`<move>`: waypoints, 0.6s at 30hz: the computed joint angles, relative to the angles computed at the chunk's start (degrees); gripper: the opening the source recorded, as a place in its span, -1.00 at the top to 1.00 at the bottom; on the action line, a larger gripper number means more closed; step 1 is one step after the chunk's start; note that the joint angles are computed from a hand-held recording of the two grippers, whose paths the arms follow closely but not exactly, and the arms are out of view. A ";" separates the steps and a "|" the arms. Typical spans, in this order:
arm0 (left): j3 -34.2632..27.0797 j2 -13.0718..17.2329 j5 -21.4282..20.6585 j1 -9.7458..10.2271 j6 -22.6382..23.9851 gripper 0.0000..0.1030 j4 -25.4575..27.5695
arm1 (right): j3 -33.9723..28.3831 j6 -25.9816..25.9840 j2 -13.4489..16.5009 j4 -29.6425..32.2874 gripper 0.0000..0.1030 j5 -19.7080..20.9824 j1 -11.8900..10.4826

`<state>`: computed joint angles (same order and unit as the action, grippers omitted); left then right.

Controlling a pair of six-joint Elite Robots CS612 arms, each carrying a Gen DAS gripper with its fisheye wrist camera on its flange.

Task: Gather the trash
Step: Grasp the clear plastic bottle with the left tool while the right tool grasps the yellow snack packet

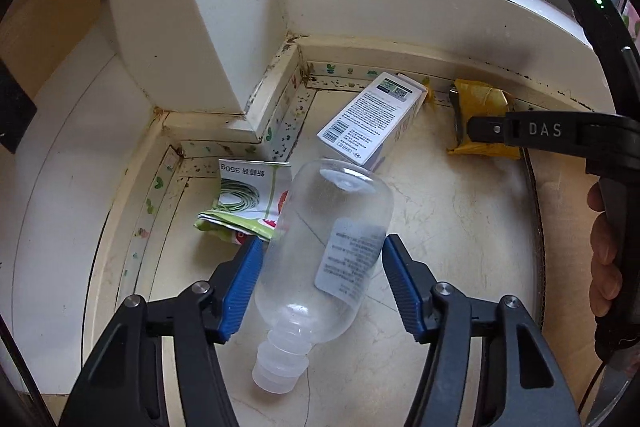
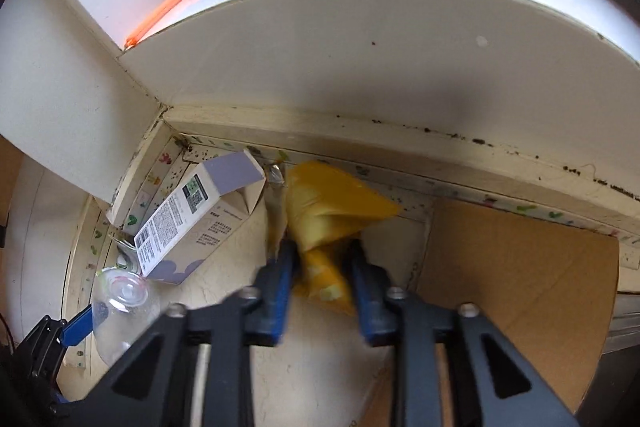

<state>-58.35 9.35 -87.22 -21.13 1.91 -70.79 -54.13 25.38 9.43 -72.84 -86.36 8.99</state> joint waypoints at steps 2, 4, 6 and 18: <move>-0.31 -0.12 0.21 0.06 -0.24 -0.16 0.30 | -0.41 -0.35 0.07 0.26 0.65 -0.01 0.15; -0.91 -0.21 0.24 0.08 -0.48 -0.15 0.87 | -1.55 -1.16 0.22 0.85 0.74 -0.25 0.31; -1.71 -0.35 0.33 0.06 -0.44 -0.14 1.88 | -2.96 -1.54 0.38 1.90 0.75 -0.25 0.33; -10.88 -0.94 -3.53 0.05 1.79 -0.10 9.71 | -14.33 -2.09 0.92 9.82 0.77 1.50 1.64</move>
<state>-69.23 8.41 -90.76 -21.09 3.70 -61.08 -68.46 23.29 10.35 -63.02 -84.87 10.63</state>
